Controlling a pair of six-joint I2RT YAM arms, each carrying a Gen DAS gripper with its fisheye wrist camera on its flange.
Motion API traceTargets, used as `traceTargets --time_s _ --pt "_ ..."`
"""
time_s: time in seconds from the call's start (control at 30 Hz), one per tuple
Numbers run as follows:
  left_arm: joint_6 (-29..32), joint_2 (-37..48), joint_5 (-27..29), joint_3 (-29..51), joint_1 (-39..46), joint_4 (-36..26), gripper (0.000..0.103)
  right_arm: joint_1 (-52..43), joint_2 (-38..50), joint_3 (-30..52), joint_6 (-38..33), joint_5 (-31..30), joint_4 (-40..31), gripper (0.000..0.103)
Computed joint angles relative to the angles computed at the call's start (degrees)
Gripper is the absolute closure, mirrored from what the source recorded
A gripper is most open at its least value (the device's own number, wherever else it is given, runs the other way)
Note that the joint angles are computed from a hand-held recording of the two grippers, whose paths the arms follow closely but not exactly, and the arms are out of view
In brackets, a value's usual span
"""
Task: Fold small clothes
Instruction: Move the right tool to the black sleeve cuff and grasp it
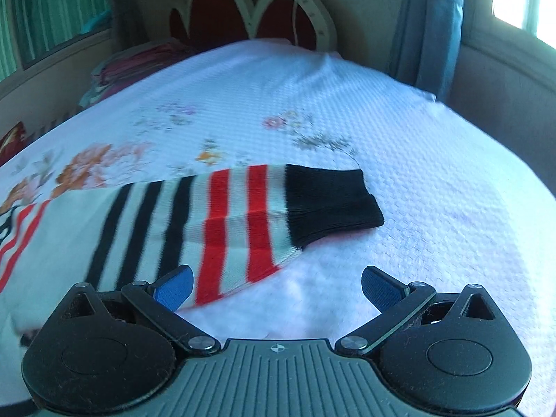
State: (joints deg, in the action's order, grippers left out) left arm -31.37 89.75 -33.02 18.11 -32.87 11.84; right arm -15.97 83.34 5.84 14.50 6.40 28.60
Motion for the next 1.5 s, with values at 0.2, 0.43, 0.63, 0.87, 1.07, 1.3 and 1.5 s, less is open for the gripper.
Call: traceTargets --time_s 0.2,0.43,0.63,0.87,1.07,1.3,1.5 --pt "-0.5 5.3 0.3 4.6 -1.2 -0.9 0.019 -8.1 13.0 5.5 -1.8 -7.0 5.8 0.001" --pt "-1.3 7.3 0.1 7.5 -1.7 -2.6 0.023 -9.2 19.3 8.9 -1.6 -6.9 9.9 0.018" --pt "-1.9 8.0 -0.1 8.3 -2.0 -3.4 0.026 -11.7 20.0 10.0 -2.3 -9.8 10.8 0.032" --pt "-1.3 7.0 2.3 7.6 -1.4 -3.3 0.044 -15.3 18.1 9.9 -0.8 -16.9 9.3 0.094" --pt "0.4 3.8 5.3 5.7 0.5 -2.1 0.058 -10.6 10.1 6.5 -0.3 -15.6 8.9 0.096" --pt "4.6 -0.7 8.4 2.8 4.0 0.3 0.062 14.1 -6.4 5.8 6.0 -4.9 -0.2 0.096" --pt "11.1 -4.1 12.1 -0.4 9.6 3.2 0.06 44.1 -0.2 15.1 15.2 9.1 -3.2 0.096"
